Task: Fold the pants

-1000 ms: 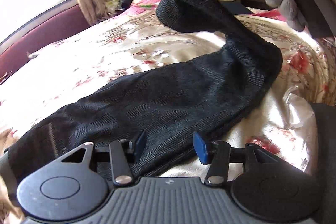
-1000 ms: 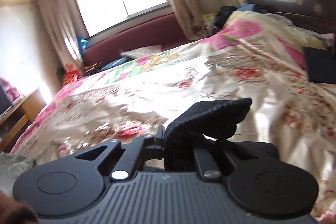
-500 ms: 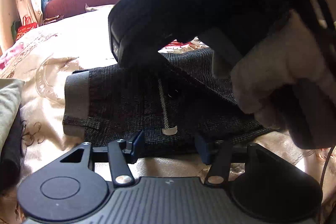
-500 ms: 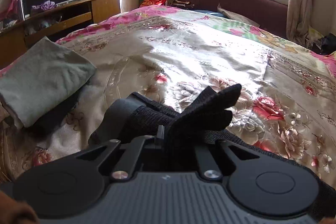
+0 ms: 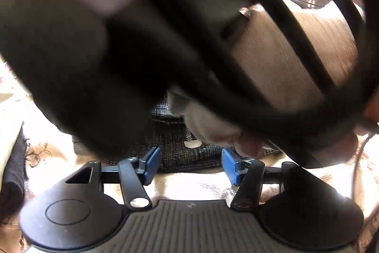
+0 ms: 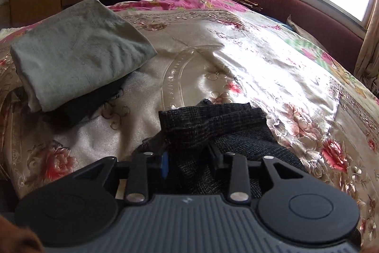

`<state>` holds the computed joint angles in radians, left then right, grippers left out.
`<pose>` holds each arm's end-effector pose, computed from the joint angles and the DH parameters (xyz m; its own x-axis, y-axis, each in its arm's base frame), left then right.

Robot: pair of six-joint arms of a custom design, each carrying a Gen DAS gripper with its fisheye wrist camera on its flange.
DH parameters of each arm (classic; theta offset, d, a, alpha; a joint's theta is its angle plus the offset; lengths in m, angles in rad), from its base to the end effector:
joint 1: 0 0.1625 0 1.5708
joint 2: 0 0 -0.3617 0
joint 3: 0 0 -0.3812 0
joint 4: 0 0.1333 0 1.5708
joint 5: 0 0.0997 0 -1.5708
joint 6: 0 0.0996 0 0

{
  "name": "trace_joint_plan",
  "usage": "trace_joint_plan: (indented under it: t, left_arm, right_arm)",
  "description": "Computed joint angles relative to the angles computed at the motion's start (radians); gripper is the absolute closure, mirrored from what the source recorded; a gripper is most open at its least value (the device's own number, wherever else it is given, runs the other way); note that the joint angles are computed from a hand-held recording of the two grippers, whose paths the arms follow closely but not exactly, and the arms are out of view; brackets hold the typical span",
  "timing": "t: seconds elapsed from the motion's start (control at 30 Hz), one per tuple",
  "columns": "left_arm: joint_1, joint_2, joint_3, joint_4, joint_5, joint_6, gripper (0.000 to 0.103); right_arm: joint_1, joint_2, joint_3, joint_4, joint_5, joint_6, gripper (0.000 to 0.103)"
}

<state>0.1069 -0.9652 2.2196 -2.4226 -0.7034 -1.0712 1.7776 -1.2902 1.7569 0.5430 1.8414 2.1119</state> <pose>-0.3664 -0.2498 -0.0007 -0.6937 0.2372 -0.6801 0.6385 0.6395 -0.4282 0.1880 -0.3767 0.2042 -0.3518 -0.7405 0.5727 -0.9229 0.3765 -0.0801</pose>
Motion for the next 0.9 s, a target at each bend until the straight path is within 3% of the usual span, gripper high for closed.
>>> trace_joint_plan:
  t: [0.17,0.4,0.47,0.6,0.7,0.83,0.9]
  left_arm:
    - [0.002,0.01,-0.005,-0.017,-0.013,0.036,0.032]
    - [0.013,0.023,-0.007,-0.049,-0.017,0.07,0.031]
    - [0.014,0.017,-0.001,-0.055,-0.011,0.066,0.031]
    - [-0.009,0.004,0.029,-0.092,0.055,0.023,0.031]
    - [-0.018,-0.023,0.07,-0.154,0.1,-0.023,0.031]
    - [0.008,-0.043,0.063,-0.096,0.132,-0.084,0.031]
    - [0.009,-0.042,0.053,-0.034,0.139,-0.122,0.031]
  right_arm:
    - [-0.016,0.041,-0.067,0.107,-0.06,0.072,0.062]
    - [-0.022,0.152,-0.183,0.272,-0.133,0.169,0.062]
    - [-0.011,0.146,-0.183,0.254,-0.122,0.175,0.064]
    - [-0.024,0.073,-0.181,0.214,-0.181,0.226,0.062]
    - [-0.038,0.023,-0.177,0.181,-0.141,0.208,0.062]
    - [-0.098,-0.009,-0.14,0.121,-0.044,0.175,0.062]
    - [-0.135,0.003,-0.132,0.117,-0.03,0.191,0.06]
